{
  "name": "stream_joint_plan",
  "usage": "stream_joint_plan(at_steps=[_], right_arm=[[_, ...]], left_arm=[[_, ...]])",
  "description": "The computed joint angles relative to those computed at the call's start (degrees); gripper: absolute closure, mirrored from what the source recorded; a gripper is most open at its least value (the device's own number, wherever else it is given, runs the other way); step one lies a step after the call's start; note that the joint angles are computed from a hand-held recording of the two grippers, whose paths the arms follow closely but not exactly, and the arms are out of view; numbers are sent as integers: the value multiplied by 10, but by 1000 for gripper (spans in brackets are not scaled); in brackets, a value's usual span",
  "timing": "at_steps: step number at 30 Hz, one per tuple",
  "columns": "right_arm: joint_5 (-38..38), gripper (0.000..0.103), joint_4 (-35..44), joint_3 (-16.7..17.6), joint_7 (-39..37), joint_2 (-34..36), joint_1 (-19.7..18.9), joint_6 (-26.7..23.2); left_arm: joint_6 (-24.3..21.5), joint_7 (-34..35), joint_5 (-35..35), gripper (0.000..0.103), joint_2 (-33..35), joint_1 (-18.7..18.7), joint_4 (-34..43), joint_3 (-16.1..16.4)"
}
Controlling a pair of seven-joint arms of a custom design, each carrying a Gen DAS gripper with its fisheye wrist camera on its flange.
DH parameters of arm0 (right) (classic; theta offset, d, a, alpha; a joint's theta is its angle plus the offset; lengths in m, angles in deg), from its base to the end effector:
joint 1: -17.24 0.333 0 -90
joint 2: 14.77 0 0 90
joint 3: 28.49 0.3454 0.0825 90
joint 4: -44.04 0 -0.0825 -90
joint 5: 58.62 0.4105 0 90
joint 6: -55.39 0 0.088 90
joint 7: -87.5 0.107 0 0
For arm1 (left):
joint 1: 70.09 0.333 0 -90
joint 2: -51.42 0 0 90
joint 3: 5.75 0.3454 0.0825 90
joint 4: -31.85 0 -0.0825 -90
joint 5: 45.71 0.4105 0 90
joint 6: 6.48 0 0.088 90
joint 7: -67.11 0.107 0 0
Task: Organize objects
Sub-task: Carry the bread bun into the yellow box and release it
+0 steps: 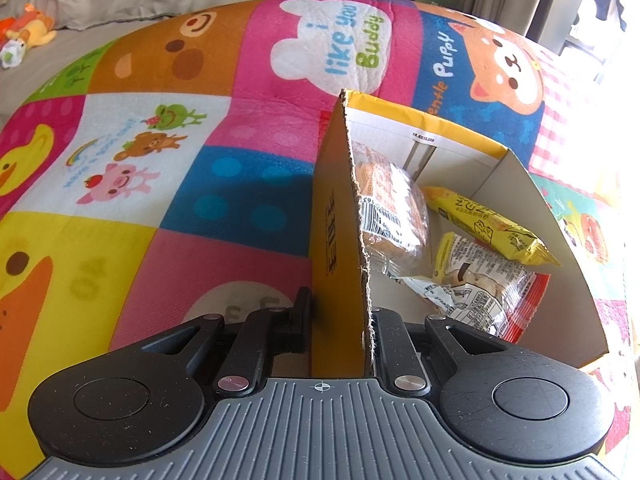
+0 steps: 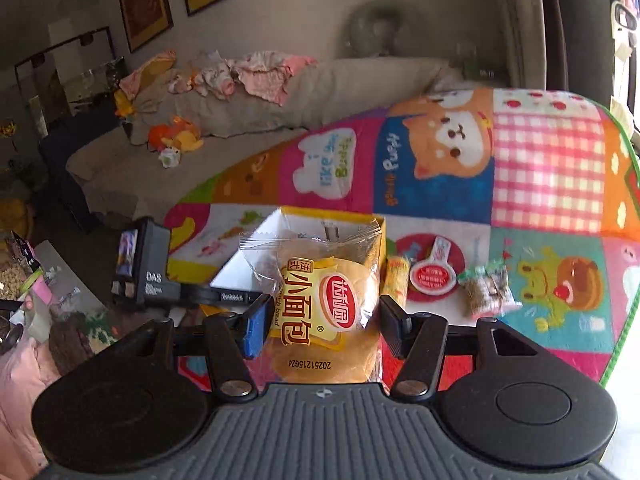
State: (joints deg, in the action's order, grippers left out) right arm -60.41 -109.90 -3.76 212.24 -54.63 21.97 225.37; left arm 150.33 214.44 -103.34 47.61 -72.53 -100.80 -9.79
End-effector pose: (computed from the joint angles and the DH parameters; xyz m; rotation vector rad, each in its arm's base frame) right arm 0.3390 0.2193 0.5446 -1.5789 1.6095 -0.6193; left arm 0.5476 -0.0296 0.4227 -1.6711 2.1886 -1.0140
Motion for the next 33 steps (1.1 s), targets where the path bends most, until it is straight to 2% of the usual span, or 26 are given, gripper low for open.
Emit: stream_joint_plan(at_steps=[4,9,15,18,23,25,26,28,33], right_arm=[[-10,47,37,22,-1,56,-33,57],[-12,47,96,52,-4,142,-70,91],[-40,47,162,83,27,225,-115,89],[-82,47,185,111,64,252,-149,81],[-149,46,207,133,123,283,-178,73],[-165,43,209,128,140,293,-175,78],[-156,36,209,107,133,299,-153,81],[-158,30,203,85,140,300,-133,90],[-194,25,192,56,174,290,-113,87]], left_arm=[[0,1,0,87,0,0,0,0],[-2,3,-3,87,0,1,1,0],[-7,10,-11,87,1,2,1,1],[-6,12,-13,87,1,2,1,0],[-7,16,-18,86,1,3,1,0],[-7,17,-19,86,0,3,0,0],[-7,18,-20,86,0,3,0,0],[-7,17,-21,86,1,3,1,0],[-6,16,-21,86,1,3,0,0]])
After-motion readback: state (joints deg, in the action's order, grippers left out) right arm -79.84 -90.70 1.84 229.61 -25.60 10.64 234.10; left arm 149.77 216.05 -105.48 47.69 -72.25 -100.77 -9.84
